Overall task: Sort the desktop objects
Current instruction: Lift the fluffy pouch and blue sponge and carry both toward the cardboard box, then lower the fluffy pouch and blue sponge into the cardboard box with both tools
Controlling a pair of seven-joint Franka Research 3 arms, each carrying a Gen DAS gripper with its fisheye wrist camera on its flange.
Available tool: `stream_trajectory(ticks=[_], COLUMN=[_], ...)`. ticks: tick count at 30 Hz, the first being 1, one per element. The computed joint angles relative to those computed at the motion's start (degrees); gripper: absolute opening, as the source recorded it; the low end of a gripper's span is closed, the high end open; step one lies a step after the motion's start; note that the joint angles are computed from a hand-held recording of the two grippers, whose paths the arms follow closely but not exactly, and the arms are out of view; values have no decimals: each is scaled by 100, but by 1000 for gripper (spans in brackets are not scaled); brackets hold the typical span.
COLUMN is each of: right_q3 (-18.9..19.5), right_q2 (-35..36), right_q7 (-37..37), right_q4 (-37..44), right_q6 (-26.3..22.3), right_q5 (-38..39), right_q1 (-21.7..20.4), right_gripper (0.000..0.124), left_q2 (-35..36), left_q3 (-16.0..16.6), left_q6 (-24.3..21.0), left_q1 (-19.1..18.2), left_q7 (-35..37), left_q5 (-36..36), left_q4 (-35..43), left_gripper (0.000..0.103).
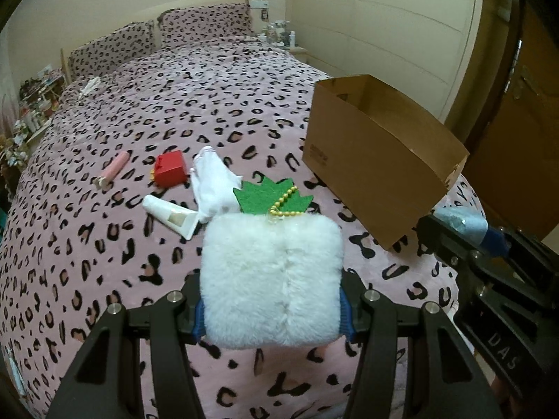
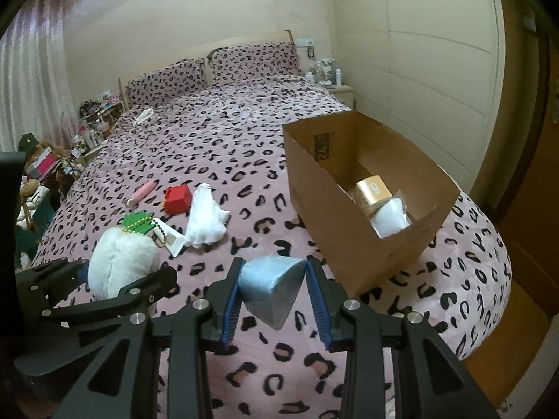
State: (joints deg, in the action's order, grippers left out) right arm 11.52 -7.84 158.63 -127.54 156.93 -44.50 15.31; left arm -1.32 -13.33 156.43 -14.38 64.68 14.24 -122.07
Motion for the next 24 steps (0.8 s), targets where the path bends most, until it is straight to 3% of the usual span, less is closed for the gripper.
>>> stream_trajectory(ticks=[24], right_q3=[-257], right_q2=[73], right_q7=[-247], right_q4=[-197], right_q6=[282], right_q5=[379], right_q1=[-328], right_gripper=[36], left_q2=[1249], left_q3=[-134], left_q6=[-437], left_q1=[-233], left_q7=[546], left_q5=[-86], left_q4=[1418], left_gripper=[56])
